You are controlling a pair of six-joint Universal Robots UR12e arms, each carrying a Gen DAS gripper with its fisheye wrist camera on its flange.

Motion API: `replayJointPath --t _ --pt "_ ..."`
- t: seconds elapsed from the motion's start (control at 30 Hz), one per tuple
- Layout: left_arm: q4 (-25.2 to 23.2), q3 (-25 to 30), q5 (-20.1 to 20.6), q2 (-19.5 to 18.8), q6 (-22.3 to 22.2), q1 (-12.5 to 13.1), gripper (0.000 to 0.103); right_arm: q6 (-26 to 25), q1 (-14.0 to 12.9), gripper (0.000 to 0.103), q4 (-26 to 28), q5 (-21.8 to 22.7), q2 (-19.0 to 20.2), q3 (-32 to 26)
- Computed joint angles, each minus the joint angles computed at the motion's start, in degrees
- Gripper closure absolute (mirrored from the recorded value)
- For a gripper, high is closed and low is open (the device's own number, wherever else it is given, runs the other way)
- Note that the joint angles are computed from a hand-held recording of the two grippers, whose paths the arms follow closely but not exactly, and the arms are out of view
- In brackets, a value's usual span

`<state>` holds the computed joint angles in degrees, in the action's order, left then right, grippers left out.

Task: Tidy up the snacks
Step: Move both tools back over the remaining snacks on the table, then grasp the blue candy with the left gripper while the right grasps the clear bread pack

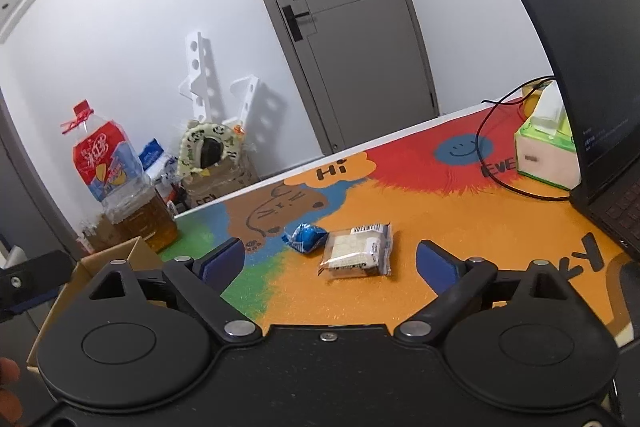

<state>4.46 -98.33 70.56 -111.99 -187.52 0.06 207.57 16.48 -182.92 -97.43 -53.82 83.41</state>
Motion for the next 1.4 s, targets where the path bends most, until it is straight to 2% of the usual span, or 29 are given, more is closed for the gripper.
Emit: replayJointPath --t 0.23,0.5,0.7,0.87,0.97,1.07,1.13,1.23,1.37,1.4 --pt "-2.5 3.2 4.3 -2.5 -1.2 -2.6 0.001 1.7 -1.7 0.01 0.3 2.8 1.7 -1.1" --pt "-7.5 8.9 9.4 -6.4 -3.5 -4.5 0.003 -0.1 -2.5 0.012 5.5 6.0 4.8 -5.9" --pt "-10.3 13.0 10.6 -9.4 -5.7 -5.3 0.004 -3.0 -2.4 0.013 8.6 6.3 7.2 -9.6" --pt "-12.2 15.7 11.5 -11.5 -6.6 -5.8 0.004 -4.0 -2.4 0.013 9.3 5.8 8.4 -10.3" --pt "-13.1 17.0 12.2 -12.7 -7.6 -6.0 0.004 -3.4 -2.8 0.016 10.5 8.7 8.8 -10.6" --pt "-13.5 18.1 12.9 -13.8 -8.8 -6.2 0.005 -4.9 -2.3 0.016 11.2 6.8 9.3 -11.4" --pt "-13.6 18.6 13.4 -14.4 -9.6 -6.2 0.005 -5.7 -1.9 0.019 10.6 5.2 9.7 -11.7" --pt "-14.2 19.2 13.8 -15.2 -10.5 -6.2 0.007 -7.0 -1.3 0.028 10.2 2.4 10.0 -11.9" --pt "-13.7 19.7 13.4 -16.1 -10.9 -6.4 0.007 -5.4 -1.8 0.044 9.9 3.0 9.3 -10.9" --pt "-13.5 19.9 13.5 -16.3 -10.8 -6.5 0.007 -4.6 -2.1 0.044 9.7 3.8 9.1 -10.7"
